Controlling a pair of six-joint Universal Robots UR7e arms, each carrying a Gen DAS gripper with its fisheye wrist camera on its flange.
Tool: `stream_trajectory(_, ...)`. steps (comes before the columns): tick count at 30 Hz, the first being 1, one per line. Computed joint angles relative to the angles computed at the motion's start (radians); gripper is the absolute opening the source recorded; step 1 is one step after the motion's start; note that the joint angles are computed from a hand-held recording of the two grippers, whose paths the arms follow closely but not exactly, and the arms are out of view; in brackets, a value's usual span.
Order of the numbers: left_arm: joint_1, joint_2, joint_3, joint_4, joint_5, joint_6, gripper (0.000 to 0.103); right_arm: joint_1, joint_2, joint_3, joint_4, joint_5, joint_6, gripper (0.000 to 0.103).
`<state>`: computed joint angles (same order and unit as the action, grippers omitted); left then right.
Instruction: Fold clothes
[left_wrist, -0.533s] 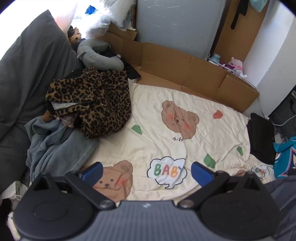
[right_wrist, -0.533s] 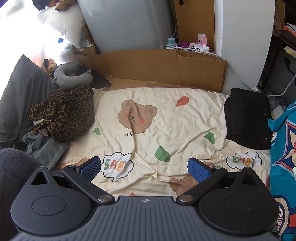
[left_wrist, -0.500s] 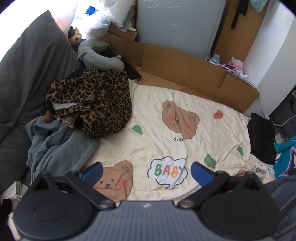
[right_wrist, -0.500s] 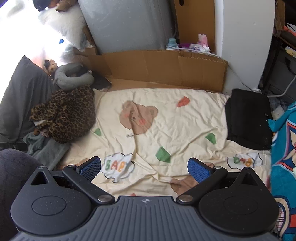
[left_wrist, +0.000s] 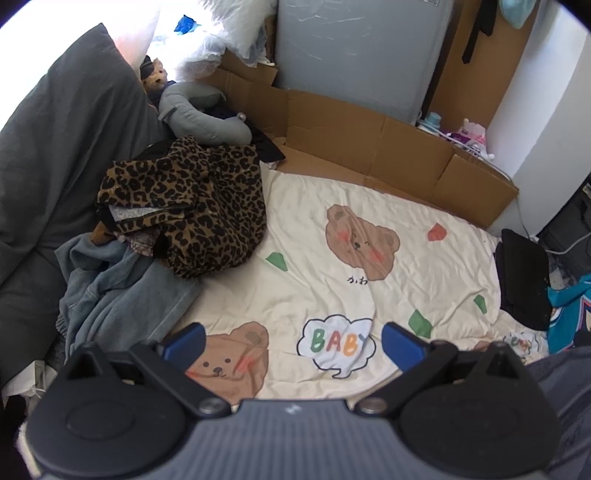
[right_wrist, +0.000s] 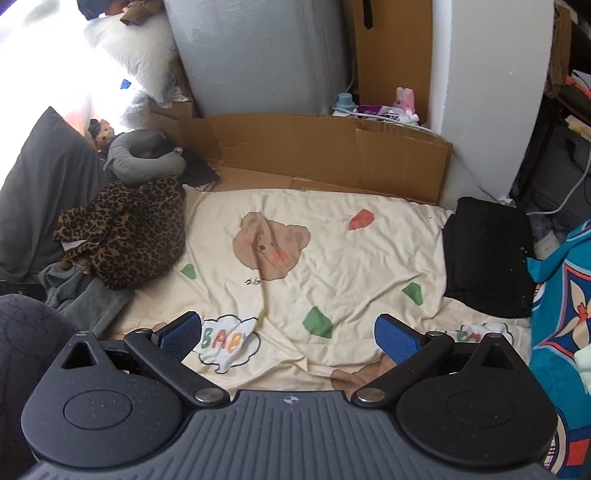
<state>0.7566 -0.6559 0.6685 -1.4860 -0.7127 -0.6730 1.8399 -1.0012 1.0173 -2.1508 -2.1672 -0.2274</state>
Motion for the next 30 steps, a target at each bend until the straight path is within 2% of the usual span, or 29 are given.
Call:
stream_trajectory(4,0.0,0.003,-0.008,0.003,0.005,0.0,0.102,0.0,-0.003,0.01,-0.026,-0.026,0.01,0.103)
stream_trajectory(8,0.0,0.006,-0.016,0.008,0.01,0.003,0.103,0.009,-0.009,0.036,-0.076,-0.047,-0.019,0.103)
stream_trajectory(15,-0.003,0.005,-0.021,0.017,0.022,-0.001,0.103,0.007,-0.012,0.041,-0.082,-0.028,-0.015,0.103)
stream_trajectory(20,-0.004,0.001,-0.017,0.022,0.029,-0.007,0.103,0.017,-0.01,0.049,-0.086,-0.042,-0.029,0.103)
stream_trajectory(30,-0.003,-0.001,-0.017,0.04,0.038,-0.021,0.103,0.011,-0.019,0.057,-0.086,-0.009,-0.014,0.103)
